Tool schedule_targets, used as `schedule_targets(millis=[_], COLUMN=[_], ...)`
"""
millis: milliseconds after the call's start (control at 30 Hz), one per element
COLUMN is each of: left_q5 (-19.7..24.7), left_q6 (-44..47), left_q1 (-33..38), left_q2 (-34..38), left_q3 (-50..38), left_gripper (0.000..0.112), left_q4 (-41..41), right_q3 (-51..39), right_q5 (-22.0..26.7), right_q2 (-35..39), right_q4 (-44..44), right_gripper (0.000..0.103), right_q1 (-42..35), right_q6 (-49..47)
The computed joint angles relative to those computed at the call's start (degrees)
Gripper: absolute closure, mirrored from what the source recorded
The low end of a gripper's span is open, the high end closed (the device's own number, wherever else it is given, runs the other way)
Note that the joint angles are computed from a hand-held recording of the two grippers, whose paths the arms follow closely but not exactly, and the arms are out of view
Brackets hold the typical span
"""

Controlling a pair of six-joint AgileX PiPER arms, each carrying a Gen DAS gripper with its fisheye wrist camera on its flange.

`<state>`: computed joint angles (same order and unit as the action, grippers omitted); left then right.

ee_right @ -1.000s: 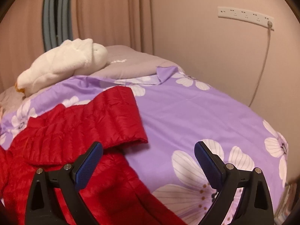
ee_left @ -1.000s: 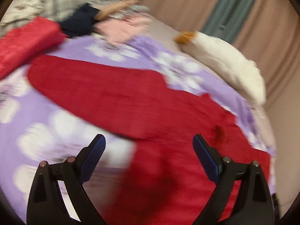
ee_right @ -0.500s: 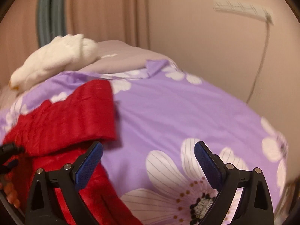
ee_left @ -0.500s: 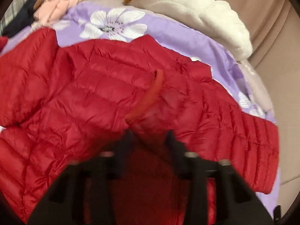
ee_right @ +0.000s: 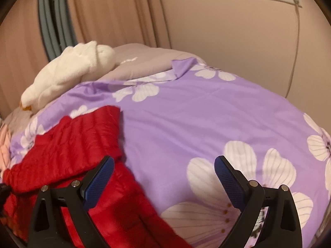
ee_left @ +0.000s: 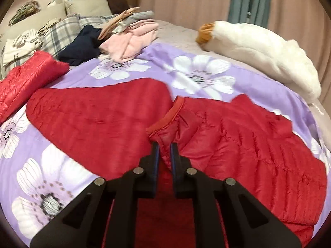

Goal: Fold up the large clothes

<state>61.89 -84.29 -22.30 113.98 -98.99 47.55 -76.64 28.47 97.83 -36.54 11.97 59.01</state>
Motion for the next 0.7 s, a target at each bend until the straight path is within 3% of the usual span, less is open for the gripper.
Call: schedule_targets(millis=[167,233,267,300,400,500,567,633,700], left_q5=[-4.0,-2.0,-1.4,-1.3,-1.1,-5.3,-6.8,-8.0,-9.6], left_q6=[1.0,1.9,2.1,1.3,-3.0,-3.5,-6.9,-8.7,-1.8], left_q1=[2.5,1.9,1.6,1.2,-0.2,-0.7,-1.5,-1.8,-0.8], left_q2=[-3.7,-4.9,-5.7,-7.5,-13.2,-19.0,-20.9,-20.8,-18.6], left_q3=[6.5,6.9,7.6,9.4,15.2,21.0,24.1,25.0,21.5], left_gripper=[0.093,0.075,0.060,0.054,0.054,0.054,0.056,0.069,0.086], left_q4=[-2.4,-3.4,-3.1,-1.8,3.3,5.6,8.8,11.1,7.5], right_q3=[-1.7,-2.3,-1.8,-2.2,-2.6,-3.9,-3.7,-4.4,-5.3], right_q5=[1.7,1.4,0.2,0.3,1.1,3.2,2.1,2.2,1.7], right_q2=[1.3,1.6,1.2,1.4,1.5,2.2,2.3,2.6,3.0], right_q4=[-0.3,1.9,3.0,3.4,0.1,-3.0,-3.8,-3.8,-4.4], right_gripper=[0.006,0.006,0.006,0.006,0.006,0.006,0.006,0.020,0.071], right_q1=[1.9,1.9,1.9,2.1,3.4,4.8,5.4,6.1,7.1], right_q6=[-0.9,-2.9,-3.7,-4.1,-2.2,-1.0,-1.1,-2.1,-2.7])
